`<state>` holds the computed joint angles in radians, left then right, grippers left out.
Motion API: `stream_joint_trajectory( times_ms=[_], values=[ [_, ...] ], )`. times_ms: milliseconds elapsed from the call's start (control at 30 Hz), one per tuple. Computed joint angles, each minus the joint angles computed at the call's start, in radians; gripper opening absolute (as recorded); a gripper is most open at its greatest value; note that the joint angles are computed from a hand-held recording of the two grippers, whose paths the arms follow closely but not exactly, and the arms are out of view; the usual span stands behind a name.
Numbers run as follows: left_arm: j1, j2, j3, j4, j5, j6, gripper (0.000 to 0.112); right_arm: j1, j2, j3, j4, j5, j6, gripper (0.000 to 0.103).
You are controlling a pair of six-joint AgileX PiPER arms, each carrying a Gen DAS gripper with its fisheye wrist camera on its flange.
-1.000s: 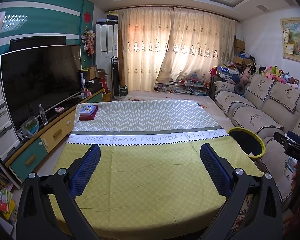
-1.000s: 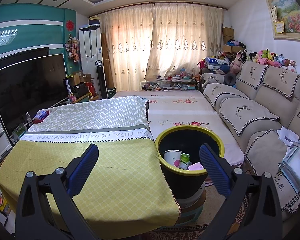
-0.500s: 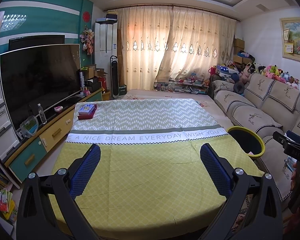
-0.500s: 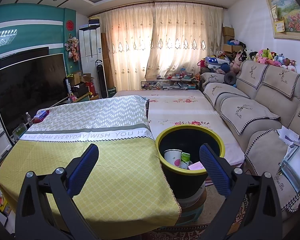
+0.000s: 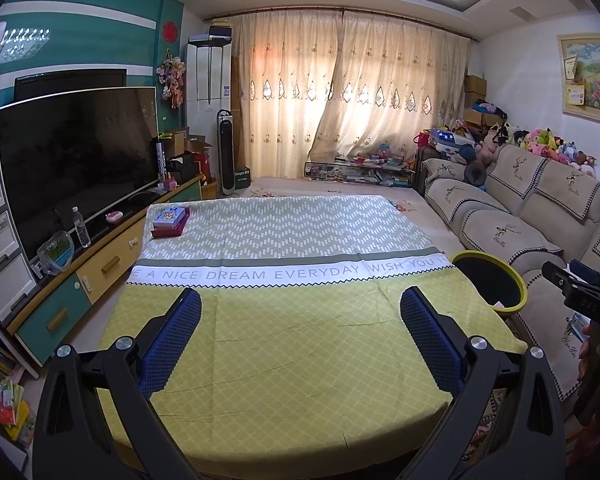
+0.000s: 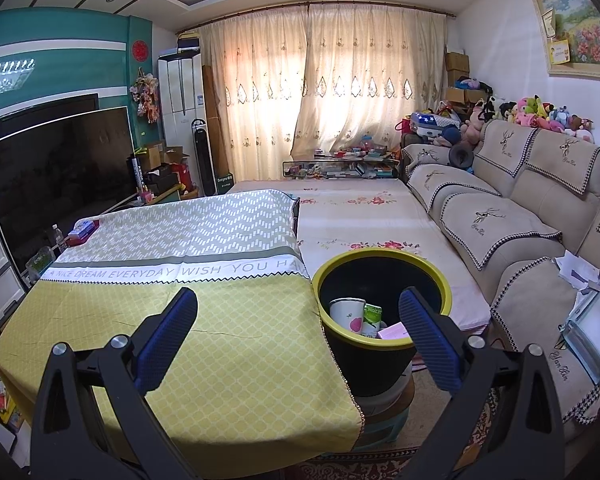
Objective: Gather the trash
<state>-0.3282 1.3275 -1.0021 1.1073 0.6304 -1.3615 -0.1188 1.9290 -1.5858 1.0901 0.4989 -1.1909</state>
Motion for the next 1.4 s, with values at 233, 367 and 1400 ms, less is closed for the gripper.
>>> stream_joint_trajectory(
  times_ms=[233,367,1400],
  values=[
    [-0.005,0.0,0.002,0.0,0.004,0.001,0.098,0.004,0.004,-0.002,-0.002,-0.004,0.003,0.096],
    [0.0,0.0,-0.001,-0.018,-0.004,0.015,0.098,0.006,0.009,-0.005,-0.004,-0.005,0.006,0.096],
    [0.285,0.268,-0.268,-0.534,-0.134,0.557,0.098,0.095,0.225,-0.348,-0.27,0.126,0.279,0.096]
  ],
)
